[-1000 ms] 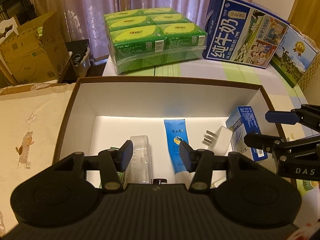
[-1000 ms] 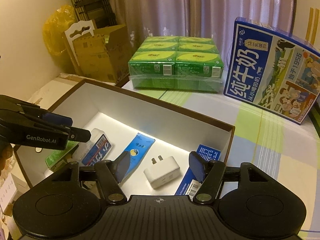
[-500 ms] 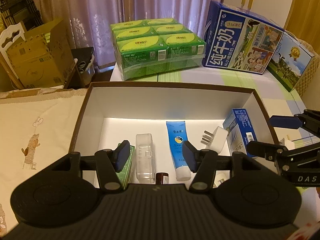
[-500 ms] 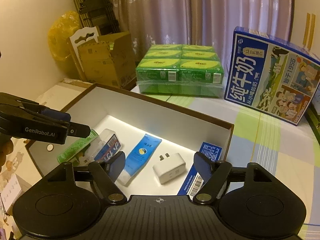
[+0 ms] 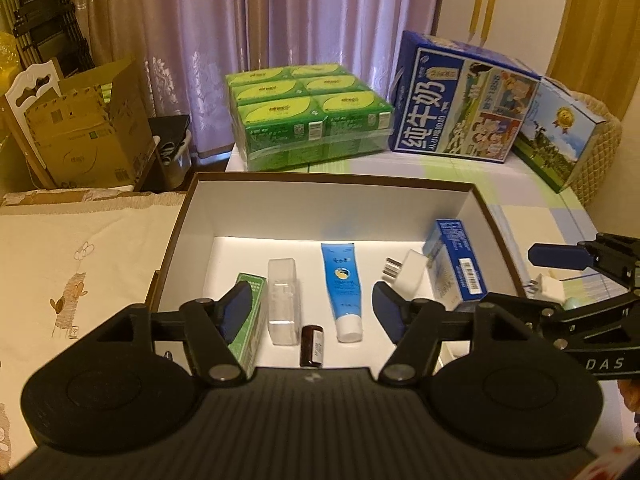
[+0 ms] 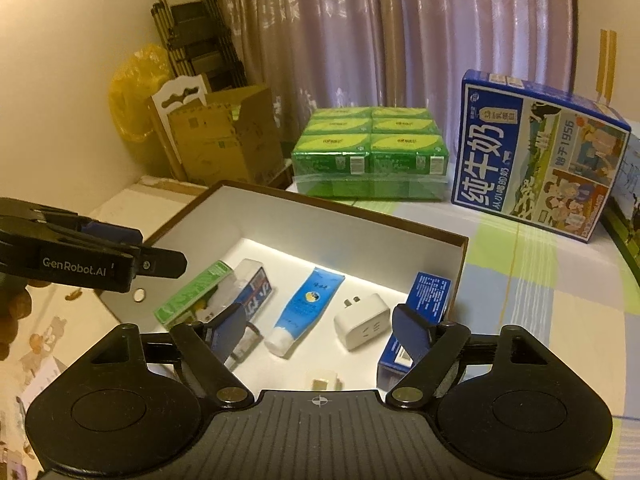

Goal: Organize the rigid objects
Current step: 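Withdraw both open tools from the box toward the charger and fan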

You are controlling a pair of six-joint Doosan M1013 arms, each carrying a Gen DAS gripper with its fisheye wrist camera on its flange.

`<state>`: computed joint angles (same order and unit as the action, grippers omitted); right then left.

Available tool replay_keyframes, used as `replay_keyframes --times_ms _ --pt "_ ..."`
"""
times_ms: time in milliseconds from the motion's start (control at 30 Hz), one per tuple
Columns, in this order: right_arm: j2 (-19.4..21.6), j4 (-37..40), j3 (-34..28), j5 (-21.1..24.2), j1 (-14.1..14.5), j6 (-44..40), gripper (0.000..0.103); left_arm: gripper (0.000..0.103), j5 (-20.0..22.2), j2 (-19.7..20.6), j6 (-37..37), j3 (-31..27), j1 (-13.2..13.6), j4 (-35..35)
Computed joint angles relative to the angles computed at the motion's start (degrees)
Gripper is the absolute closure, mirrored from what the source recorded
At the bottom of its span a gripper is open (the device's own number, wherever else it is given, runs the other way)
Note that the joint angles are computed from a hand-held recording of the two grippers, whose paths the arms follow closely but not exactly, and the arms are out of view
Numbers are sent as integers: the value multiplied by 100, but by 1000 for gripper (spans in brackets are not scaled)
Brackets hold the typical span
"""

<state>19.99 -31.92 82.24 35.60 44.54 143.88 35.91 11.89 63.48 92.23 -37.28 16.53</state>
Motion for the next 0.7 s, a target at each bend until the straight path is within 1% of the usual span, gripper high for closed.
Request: replay_keyframes --times_ms 233,533,700 --pt "-343 -280 396 -113 143 548 25 40 -111 -286 89 308 -216 -100" --pt "-774 -563 907 103 293 1075 25 40 -160 -483 267 568 -550 -509" --pt "-1004 -619 1192 222 342 1426 25 40 -53 -497 329 644 -784 -499"
